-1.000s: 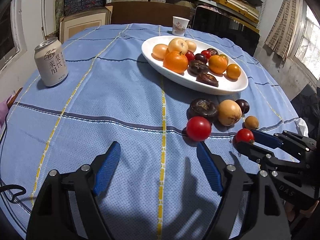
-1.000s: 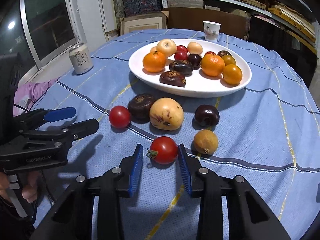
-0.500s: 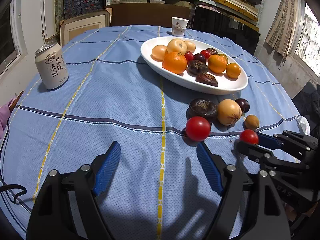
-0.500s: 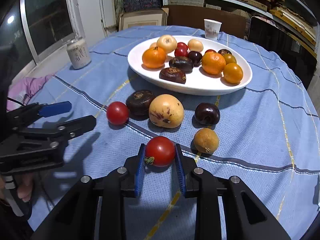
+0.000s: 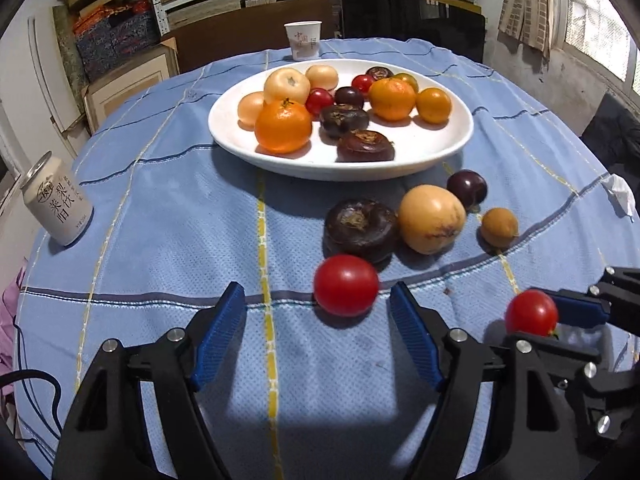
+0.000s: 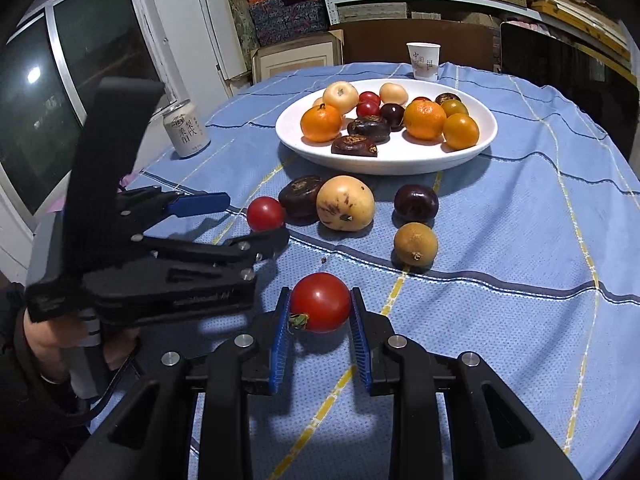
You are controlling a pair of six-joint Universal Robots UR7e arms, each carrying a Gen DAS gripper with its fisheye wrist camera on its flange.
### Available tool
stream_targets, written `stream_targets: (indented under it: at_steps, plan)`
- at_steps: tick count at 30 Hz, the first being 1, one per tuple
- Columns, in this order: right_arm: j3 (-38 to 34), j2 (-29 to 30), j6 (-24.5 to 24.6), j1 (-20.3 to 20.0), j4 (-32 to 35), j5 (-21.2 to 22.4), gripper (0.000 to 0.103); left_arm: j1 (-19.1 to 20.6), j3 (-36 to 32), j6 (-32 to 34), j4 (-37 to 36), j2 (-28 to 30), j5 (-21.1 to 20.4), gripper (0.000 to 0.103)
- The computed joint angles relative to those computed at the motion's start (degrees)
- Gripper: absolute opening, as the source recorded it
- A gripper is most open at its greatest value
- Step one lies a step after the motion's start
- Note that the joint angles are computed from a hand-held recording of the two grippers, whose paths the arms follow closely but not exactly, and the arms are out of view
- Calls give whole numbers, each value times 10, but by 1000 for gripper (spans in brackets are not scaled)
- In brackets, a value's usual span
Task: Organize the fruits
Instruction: 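Close the left gripper on another red tomato while the right holds its tomato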
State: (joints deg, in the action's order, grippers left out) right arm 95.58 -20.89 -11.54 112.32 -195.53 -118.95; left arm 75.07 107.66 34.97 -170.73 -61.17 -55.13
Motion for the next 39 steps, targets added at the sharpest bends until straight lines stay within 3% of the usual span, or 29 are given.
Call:
stream_targets:
  at_steps: [5, 15, 18, 22, 23, 24, 26, 28, 30, 39]
  plan:
    - [3, -1, 4, -1, 0, 3, 29, 2, -13, 3, 5, 12, -1, 57]
    - [6, -4, 10, -4, -2, 8, 29, -1, -3, 20, -13, 12, -4, 51]
    - [6, -4, 9, -4, -3, 8, 29, 0, -5, 12, -8, 11, -3, 56]
    - [6, -4, 9, -4, -3, 10, 29, 5, -13, -12, 13, 9, -9, 73]
    - [6, -4, 9, -5, -5, 10, 29, 5, -13, -13, 15, 8, -10, 73]
    - [7, -4, 10, -5, -5, 10, 29, 5, -13, -11, 13, 9, -12, 71]
    - [9, -5, 11, -5, -7, 13, 29, 6, -11, -4, 19, 6, -25, 49]
    - [11, -7, 12, -7, -11, 16, 29, 6, -8, 3, 15, 4, -30, 37]
    - [13, -8, 14, -7, -14, 18, 29, 8, -10, -4, 21, 2, -38, 32]
    - [21, -10, 14, -9, -31, 26, 29, 16, 1, -42, 42, -28, -70, 31]
